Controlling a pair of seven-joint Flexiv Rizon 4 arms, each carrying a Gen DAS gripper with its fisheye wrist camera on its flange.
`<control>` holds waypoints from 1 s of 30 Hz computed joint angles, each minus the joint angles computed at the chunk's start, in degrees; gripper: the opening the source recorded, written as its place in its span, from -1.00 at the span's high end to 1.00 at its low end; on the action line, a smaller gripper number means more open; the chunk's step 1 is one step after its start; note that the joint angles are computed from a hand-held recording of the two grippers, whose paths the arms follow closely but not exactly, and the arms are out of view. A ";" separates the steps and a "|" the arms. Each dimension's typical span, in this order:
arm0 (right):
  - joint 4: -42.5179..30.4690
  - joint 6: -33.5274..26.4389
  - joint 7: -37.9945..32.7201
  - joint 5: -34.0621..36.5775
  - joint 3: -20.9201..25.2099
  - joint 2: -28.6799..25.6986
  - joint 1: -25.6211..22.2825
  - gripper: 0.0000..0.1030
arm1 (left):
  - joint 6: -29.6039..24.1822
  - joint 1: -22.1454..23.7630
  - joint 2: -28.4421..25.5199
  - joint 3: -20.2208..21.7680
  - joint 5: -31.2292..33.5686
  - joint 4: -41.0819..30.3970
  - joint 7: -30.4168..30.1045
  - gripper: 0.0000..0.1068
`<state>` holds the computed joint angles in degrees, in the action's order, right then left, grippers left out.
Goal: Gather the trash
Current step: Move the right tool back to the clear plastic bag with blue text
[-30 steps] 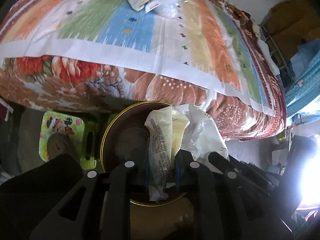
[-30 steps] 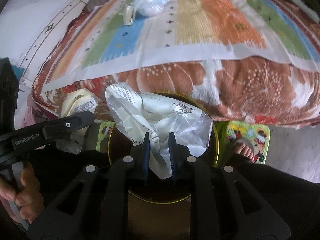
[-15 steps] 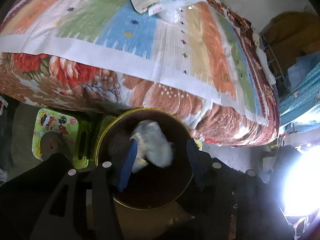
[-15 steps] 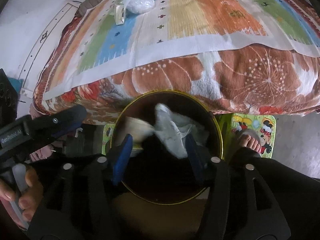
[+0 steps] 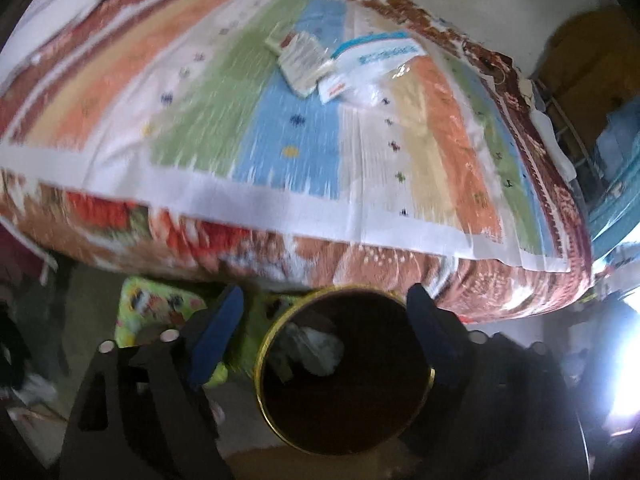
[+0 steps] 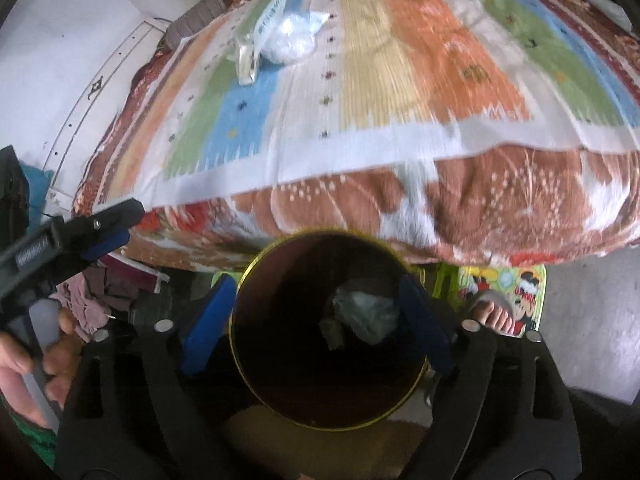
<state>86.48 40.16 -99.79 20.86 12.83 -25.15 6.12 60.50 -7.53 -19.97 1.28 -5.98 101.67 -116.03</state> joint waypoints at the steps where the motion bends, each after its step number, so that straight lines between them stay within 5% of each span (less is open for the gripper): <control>1: -0.75 -0.06 -0.23 -0.05 -0.01 -0.37 0.04 -0.67 | -0.17 -0.40 -0.23 0.58 1.19 -0.65 -0.60 -0.65; 4: -3.48 0.98 -0.75 -0.80 -0.25 -1.79 0.47 -0.79 | -0.50 -1.31 -1.24 2.71 5.26 -3.28 -3.53 -0.83; 13: -10.13 7.92 -5.46 -1.73 1.17 -5.63 0.70 -0.84 | 0.04 1.20 -3.87 2.93 5.24 -7.06 -5.83 -0.83; 30: -33.28 3.45 -5.41 2.08 4.03 -19.89 1.46 -0.84 | 5.89 4.74 -14.98 3.72 2.16 -17.60 0.27 -0.83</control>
<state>53.20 43.61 -105.20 22.94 16.86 -45.04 7.58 66.39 -2.79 -34.94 5.00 -3.83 84.07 -115.76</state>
